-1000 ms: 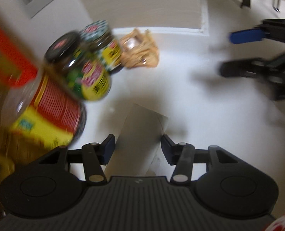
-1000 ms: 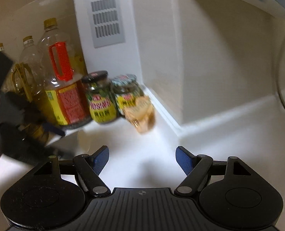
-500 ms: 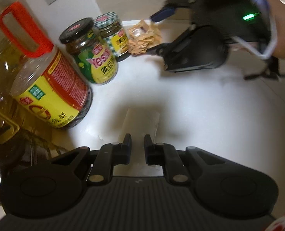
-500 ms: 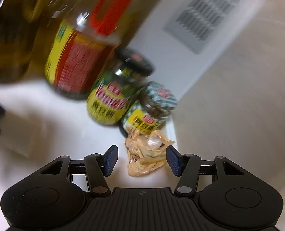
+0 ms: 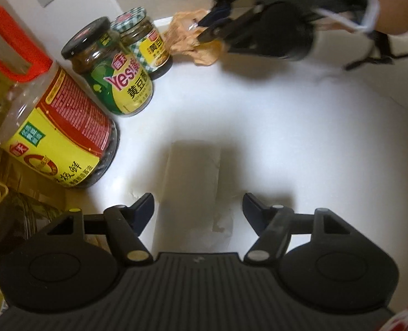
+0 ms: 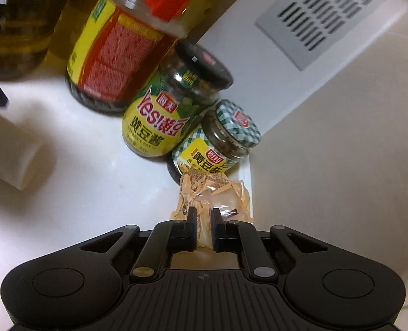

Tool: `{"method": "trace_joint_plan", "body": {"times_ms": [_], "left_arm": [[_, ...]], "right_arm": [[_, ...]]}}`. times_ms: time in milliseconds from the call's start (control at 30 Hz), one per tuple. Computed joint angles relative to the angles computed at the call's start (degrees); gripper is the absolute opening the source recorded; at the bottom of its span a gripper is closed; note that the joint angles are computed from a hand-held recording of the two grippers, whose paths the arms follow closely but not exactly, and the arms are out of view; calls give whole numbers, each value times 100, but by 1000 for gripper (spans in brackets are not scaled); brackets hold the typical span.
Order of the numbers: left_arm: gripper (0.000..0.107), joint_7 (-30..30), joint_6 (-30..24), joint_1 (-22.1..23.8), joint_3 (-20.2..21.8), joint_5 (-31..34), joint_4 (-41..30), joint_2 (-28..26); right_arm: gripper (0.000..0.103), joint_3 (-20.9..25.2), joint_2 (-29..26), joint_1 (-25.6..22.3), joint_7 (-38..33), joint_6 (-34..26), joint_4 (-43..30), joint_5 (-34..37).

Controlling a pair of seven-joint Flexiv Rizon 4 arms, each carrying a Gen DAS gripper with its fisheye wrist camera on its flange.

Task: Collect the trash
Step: 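Grasp the crumpled snack wrapper with the right gripper while the left gripper grasps the white paper roll, then carry the paper roll and snack wrapper down over the wastebasket with both grippers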

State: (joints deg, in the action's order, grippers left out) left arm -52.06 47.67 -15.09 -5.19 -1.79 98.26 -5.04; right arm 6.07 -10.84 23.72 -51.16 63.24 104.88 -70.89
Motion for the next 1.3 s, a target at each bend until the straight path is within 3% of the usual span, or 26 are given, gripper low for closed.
{"method": "trace_joint_plan", "body": {"times_ms": [100, 133, 533, 933, 1133, 1300], "left_arm": [[50, -214, -83, -3, 4, 44, -80, -39], [40, -312, -116, -7, 8, 106, -125, -63], [39, -1380, -129, -142, -30, -79, 451, 627], [39, -3871, -267, -430, -572, 525, 1196, 1751], [38, -4653, -390, -684, -762, 542, 1402, 2105], [38, -4560, -216, -993, -695, 230, 1787, 2412]], "right_arm": [[8, 77, 264, -70, 314, 214, 223, 49], [8, 116, 361, -99, 410, 276, 306, 112], [8, 785, 1826, -508, 1303, 690, 1574, 1087], [8, 1188, 3448, -535, -30, 891, 2902, 3490], [8, 1363, 4279, -206, -405, 374, 3219, 4710], [8, 1831, 5002, -138, 72, -443, 3249, 5198]]}}
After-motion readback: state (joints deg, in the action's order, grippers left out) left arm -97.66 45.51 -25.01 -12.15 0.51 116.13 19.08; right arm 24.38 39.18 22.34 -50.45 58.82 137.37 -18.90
